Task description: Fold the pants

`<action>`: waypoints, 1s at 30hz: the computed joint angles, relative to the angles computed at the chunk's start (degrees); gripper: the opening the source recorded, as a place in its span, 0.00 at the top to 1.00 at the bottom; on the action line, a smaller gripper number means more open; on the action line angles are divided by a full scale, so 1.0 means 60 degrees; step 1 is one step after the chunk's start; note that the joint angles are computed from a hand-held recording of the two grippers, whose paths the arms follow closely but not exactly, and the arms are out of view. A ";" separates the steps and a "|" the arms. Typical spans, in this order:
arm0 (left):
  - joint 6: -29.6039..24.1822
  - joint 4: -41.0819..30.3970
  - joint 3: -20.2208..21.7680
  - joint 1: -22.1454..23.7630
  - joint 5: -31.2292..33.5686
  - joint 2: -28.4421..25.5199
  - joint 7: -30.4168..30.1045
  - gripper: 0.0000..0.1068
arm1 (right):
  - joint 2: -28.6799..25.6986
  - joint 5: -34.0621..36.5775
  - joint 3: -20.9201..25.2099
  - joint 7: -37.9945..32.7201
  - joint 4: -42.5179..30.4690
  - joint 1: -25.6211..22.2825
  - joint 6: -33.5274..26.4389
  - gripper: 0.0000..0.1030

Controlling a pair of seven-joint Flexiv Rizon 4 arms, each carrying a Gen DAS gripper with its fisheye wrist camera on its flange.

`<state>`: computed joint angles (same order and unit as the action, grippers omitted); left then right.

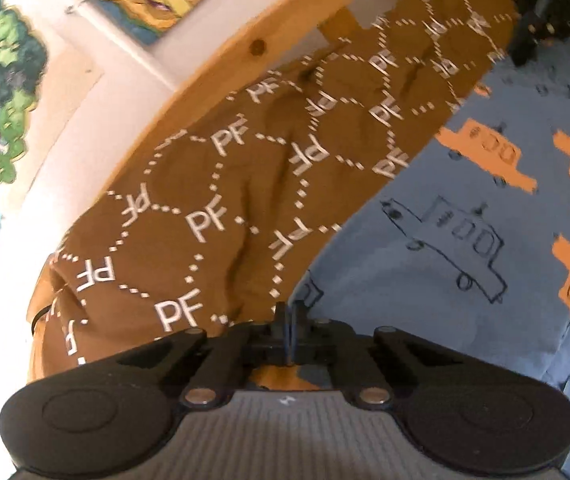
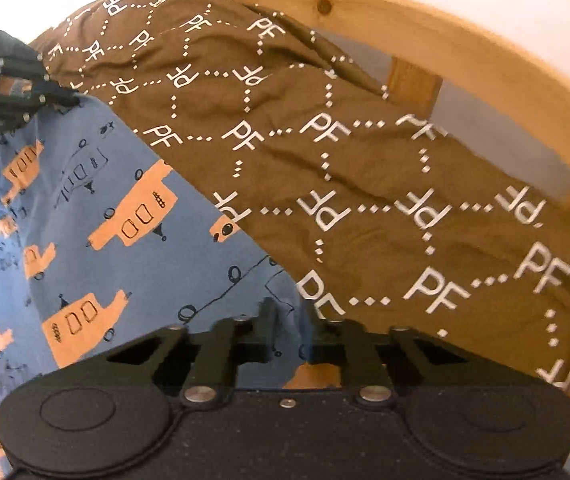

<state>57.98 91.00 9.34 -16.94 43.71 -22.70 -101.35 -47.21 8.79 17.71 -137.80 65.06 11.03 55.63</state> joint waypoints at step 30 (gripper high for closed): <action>0.2165 0.0727 0.0080 0.1777 -0.1280 0.1020 -0.2720 0.17 | -0.2072 -0.1313 0.1658 0.1007 -0.2524 0.0197 0.2127 0.23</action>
